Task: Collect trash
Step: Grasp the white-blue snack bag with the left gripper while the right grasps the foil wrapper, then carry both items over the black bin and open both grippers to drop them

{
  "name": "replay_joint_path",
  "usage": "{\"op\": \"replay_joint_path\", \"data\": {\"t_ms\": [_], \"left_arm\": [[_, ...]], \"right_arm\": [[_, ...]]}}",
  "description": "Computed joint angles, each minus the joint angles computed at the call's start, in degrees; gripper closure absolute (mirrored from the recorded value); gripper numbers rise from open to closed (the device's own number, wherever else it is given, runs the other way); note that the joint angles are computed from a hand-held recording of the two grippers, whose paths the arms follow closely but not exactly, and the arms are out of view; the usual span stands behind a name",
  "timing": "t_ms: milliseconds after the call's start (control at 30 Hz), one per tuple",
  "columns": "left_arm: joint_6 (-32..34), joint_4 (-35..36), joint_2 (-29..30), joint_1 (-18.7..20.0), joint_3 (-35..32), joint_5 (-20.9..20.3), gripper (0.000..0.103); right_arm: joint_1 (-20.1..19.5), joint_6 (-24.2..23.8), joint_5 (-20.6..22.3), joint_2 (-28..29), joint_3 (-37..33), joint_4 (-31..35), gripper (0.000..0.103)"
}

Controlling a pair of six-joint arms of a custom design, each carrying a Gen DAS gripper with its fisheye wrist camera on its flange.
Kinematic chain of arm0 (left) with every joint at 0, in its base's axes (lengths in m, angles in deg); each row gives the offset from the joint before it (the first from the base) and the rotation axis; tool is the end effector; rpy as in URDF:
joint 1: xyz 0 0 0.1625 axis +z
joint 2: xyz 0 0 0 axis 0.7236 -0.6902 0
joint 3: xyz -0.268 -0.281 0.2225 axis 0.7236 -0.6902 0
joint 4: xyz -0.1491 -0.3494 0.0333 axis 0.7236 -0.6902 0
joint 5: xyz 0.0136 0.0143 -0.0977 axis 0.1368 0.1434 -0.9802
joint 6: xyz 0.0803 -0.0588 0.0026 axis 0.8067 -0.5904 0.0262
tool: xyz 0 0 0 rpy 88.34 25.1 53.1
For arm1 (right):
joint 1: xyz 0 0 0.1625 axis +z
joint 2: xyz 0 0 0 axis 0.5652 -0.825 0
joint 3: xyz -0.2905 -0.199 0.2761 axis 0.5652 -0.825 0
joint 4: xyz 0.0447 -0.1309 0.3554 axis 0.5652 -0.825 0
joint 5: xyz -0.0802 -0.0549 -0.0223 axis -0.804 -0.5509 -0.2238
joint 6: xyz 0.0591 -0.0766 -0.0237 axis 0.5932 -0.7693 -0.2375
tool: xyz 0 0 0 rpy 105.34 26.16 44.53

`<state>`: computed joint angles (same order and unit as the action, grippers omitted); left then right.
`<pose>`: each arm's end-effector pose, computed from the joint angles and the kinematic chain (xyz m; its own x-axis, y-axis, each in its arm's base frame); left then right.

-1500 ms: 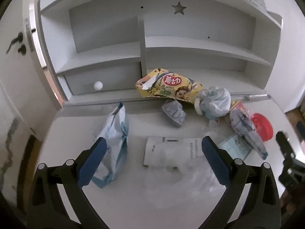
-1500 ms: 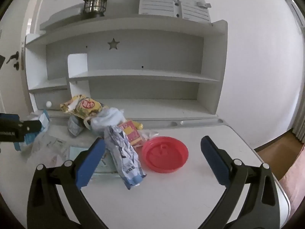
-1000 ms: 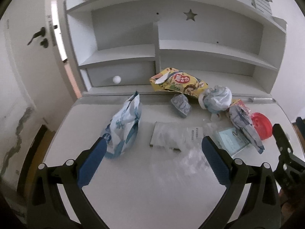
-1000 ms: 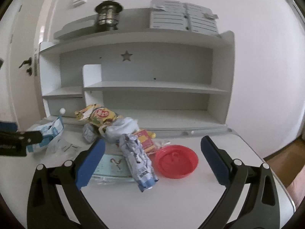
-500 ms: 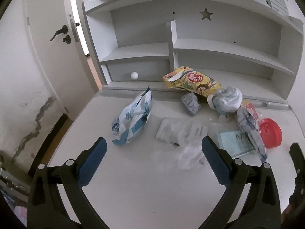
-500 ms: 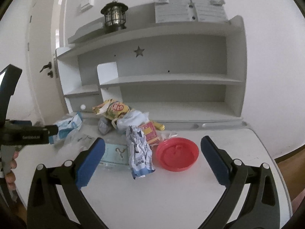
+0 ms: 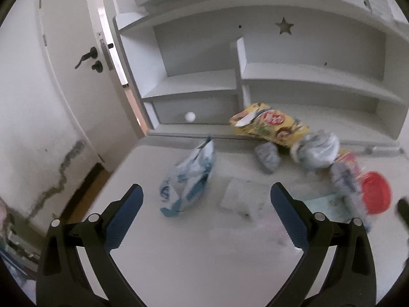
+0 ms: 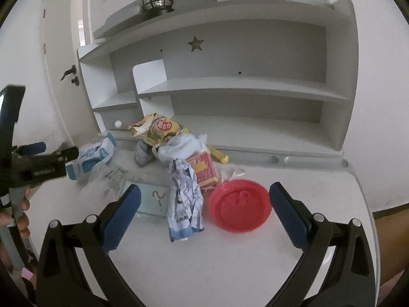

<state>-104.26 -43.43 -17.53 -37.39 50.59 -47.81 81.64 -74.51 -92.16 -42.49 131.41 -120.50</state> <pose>-0.4997 -0.2710 0.2273 -0.3231 -0.6959 -0.6414 0.2880 0.5733 -0.7671 0.3380 -0.4517 0.5148 -0.6437 -0.6671 0.3751 -0.7563 0.6293 -0.1788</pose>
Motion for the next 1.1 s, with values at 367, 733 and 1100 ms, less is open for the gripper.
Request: {"op": "replay_joint_path", "data": {"t_ms": [367, 733, 1100], "left_arm": [[8.12, -8.85, -13.02, 0.08, 15.38, -2.93, 0.006], [18.37, -21.37, -20.93, 3.63, 23.91, 5.31, 0.006], [26.09, -34.43, -26.67, 3.92, 30.9, 8.75, 0.067]], "right_arm": [[1.0, 3.29, -4.24, 0.92, 4.31, 2.56, 0.013], [2.72, 8.58, -8.65, 5.7, 2.07, 5.02, 0.027], [1.44, 10.41, -4.55, 5.94, 0.99, 8.25, 0.077]]}}
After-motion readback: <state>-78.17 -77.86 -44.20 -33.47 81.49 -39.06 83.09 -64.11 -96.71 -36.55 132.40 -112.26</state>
